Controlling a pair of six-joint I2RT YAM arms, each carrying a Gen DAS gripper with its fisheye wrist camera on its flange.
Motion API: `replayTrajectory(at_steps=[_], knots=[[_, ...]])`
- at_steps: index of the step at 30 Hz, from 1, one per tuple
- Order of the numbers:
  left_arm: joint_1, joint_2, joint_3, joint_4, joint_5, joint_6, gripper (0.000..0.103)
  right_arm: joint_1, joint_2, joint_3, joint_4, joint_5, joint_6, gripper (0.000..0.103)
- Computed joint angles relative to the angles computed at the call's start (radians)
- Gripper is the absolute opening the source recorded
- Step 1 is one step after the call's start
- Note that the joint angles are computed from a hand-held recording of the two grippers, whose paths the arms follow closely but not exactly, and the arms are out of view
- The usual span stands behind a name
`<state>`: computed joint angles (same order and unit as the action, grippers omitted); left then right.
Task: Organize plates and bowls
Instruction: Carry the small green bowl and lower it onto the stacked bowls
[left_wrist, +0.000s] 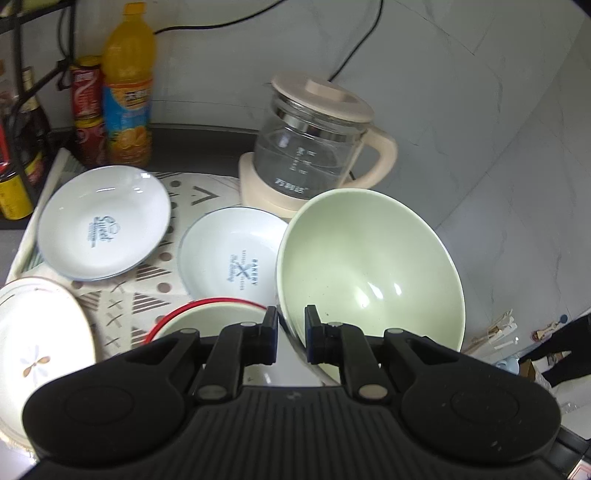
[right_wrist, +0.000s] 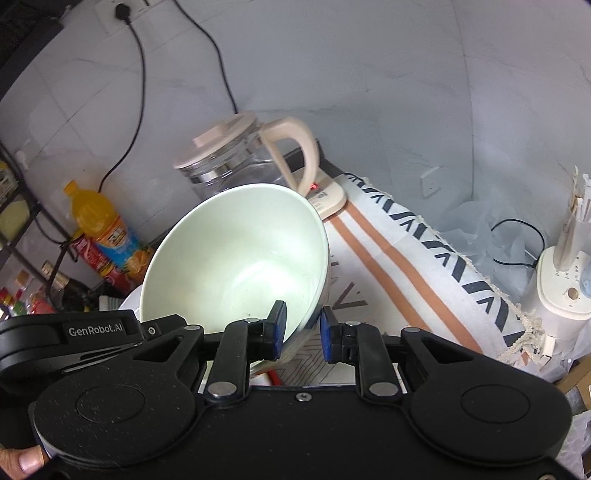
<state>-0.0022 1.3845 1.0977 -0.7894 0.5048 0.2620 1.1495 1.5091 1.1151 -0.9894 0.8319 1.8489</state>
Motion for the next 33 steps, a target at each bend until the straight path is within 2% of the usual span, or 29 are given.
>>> replayTrajectory(at_steps=[11,22,33], knots=[[0.149,-0.039,-0.017,-0.039,0.021,0.057,0.012,0.033,0.056,0.06,0.073,0.003,-0.114,0.019],[0.286,-0.009,0.001,-0.1,0.039,0.139,0.013,0.059,0.138,0.125,0.145,-0.023,-0.193,0.02],[0.321,0.037,0.008,-0.119,0.04,0.157,0.013,0.059,0.19,0.176,0.159,-0.068,-0.243,0.021]])
